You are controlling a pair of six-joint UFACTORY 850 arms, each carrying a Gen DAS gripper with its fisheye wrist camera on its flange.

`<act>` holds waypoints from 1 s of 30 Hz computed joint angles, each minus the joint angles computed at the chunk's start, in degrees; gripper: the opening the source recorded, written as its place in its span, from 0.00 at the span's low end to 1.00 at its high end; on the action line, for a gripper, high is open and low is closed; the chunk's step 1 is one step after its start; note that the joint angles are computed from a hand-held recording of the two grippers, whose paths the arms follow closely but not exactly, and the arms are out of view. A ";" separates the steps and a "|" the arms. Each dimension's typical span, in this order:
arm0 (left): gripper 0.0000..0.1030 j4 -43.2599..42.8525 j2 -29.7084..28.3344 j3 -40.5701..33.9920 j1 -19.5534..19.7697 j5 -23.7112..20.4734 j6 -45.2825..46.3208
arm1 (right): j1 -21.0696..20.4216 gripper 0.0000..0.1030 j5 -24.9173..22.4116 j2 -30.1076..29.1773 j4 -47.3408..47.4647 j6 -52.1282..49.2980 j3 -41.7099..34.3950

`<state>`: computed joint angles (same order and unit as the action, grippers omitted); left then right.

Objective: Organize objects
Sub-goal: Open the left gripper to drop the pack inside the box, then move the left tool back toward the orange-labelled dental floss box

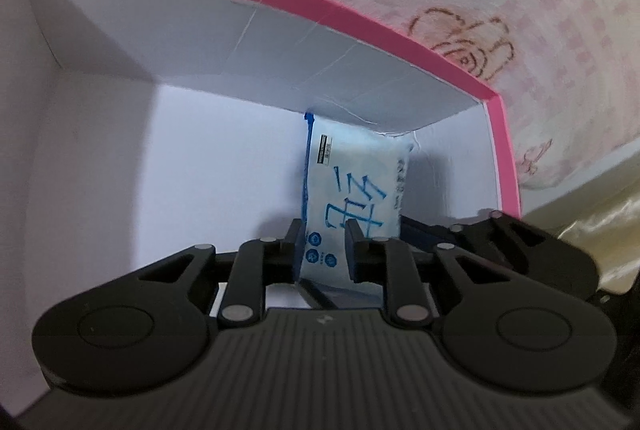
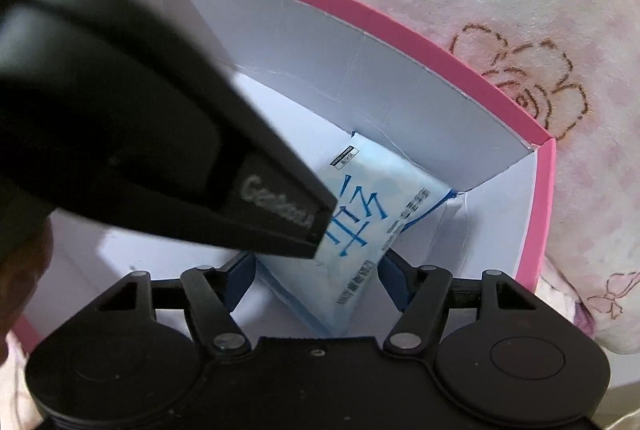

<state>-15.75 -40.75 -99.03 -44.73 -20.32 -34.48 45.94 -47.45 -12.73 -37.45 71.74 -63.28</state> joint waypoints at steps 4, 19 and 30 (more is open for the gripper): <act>0.23 3.75 2.40 1.85 -0.55 0.38 -0.79 | 3.55 0.87 -0.65 2.34 -4.74 6.33 0.78; 0.27 14.70 17.84 12.03 -3.48 -4.73 -3.15 | 13.05 0.85 -6.34 16.68 -7.83 15.76 6.11; 0.44 24.88 27.02 16.01 -9.41 -12.80 -5.25 | 22.26 0.85 -11.21 20.91 -7.89 19.36 5.19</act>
